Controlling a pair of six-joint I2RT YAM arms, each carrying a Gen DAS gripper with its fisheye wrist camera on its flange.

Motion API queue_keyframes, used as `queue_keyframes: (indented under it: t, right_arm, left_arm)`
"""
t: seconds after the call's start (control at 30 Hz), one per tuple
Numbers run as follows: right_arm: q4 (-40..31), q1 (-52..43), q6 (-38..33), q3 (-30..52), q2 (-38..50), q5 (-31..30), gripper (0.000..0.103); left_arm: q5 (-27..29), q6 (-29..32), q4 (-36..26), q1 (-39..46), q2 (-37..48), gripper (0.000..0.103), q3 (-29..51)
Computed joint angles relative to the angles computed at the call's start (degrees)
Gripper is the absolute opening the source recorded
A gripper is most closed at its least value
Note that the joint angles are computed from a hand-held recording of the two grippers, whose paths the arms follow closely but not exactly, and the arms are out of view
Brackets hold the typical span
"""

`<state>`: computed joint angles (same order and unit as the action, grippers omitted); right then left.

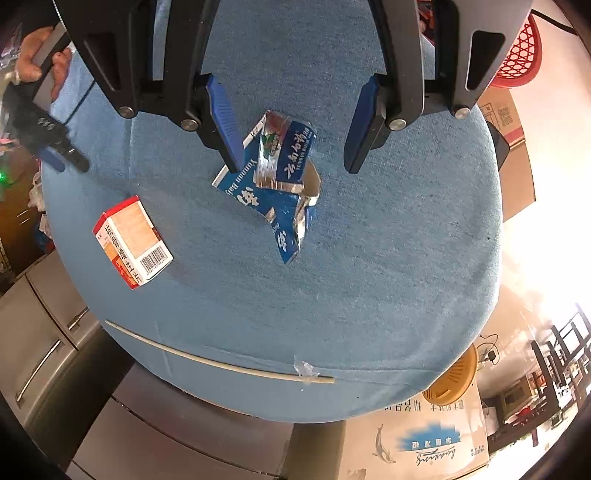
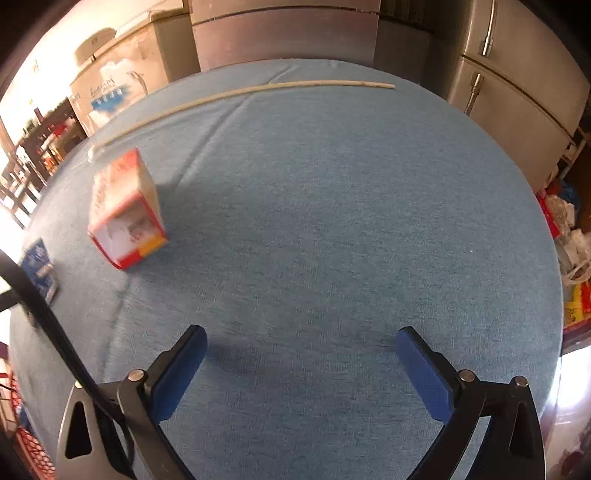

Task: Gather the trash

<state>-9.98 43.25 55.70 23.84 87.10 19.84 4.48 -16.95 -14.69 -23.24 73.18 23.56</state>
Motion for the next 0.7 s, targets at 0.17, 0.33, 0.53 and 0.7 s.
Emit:
queue_keyframes:
  t: [0.17, 0.33, 0.53, 0.7]
  right_arm:
    - [-3.1, 0.4, -9.3, 5.1, -6.3, 0.6, 0.103]
    - [-2.0, -1.6, -18.3, 13.9, -0.9, -5.0, 0.103]
    - [0.3, -6.3, -25.0, 22.2, 10.1, -10.6, 0.103]
    - [-1.1, -7.8, -28.0, 27.0, 16.8, -12.8, 0.102]
  left_arm:
    - [-0.6, 0.3, 1.3, -0.3, 1.9, 0.057, 1.0]
    - [-0.4, 0.6, 2.5, -0.3, 4.1, 0.057, 1.7]
    - [0.8, 2.0, 4.2, 0.5, 7.8, 0.057, 3.4]
    - [1.4, 2.5, 5.5, 0.6, 10.2, 0.048, 4.0]
